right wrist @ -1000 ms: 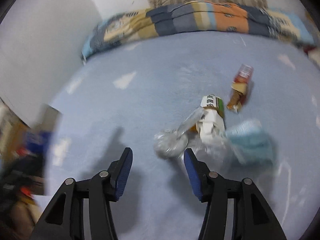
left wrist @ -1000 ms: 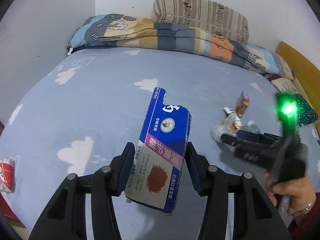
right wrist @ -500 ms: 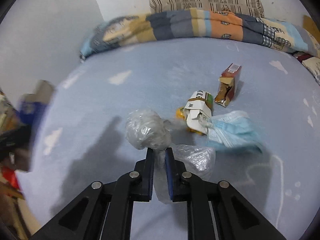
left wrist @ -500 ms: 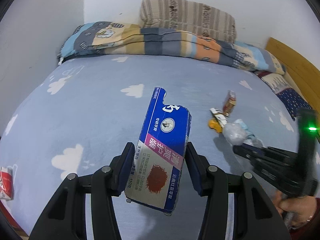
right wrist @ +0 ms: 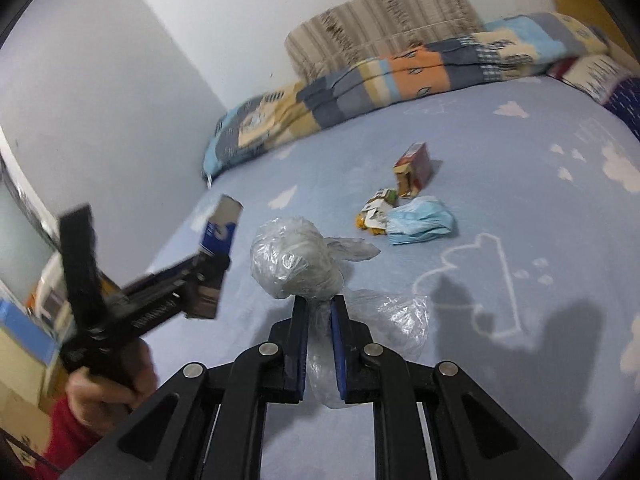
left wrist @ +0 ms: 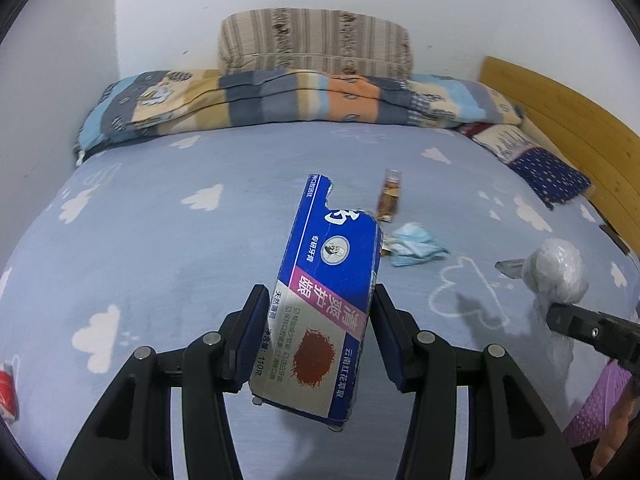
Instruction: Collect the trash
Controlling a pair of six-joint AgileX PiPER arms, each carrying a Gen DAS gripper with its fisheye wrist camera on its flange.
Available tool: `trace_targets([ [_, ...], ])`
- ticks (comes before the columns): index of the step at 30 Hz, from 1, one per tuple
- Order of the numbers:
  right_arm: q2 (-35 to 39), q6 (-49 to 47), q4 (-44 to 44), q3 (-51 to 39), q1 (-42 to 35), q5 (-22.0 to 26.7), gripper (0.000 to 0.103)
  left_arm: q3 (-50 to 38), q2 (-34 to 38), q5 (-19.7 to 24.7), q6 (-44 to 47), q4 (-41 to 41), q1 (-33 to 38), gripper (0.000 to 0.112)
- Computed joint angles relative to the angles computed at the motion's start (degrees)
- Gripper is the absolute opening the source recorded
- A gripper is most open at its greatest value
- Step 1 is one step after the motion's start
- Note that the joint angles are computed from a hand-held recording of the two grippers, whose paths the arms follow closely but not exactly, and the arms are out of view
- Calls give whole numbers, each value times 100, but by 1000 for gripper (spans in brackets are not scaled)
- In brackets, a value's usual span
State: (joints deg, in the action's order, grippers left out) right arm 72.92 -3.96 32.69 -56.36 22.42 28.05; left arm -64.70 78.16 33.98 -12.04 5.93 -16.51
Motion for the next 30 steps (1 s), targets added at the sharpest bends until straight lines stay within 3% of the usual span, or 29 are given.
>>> trace_targets([
  [9,-166,-932,1324,358,-760,225,11,17,97,-73,-386,516,-647,50],
  [30,-181,-1473,1985,442,-1015,409,11,47,121,-104,-479,636,-808,50],
])
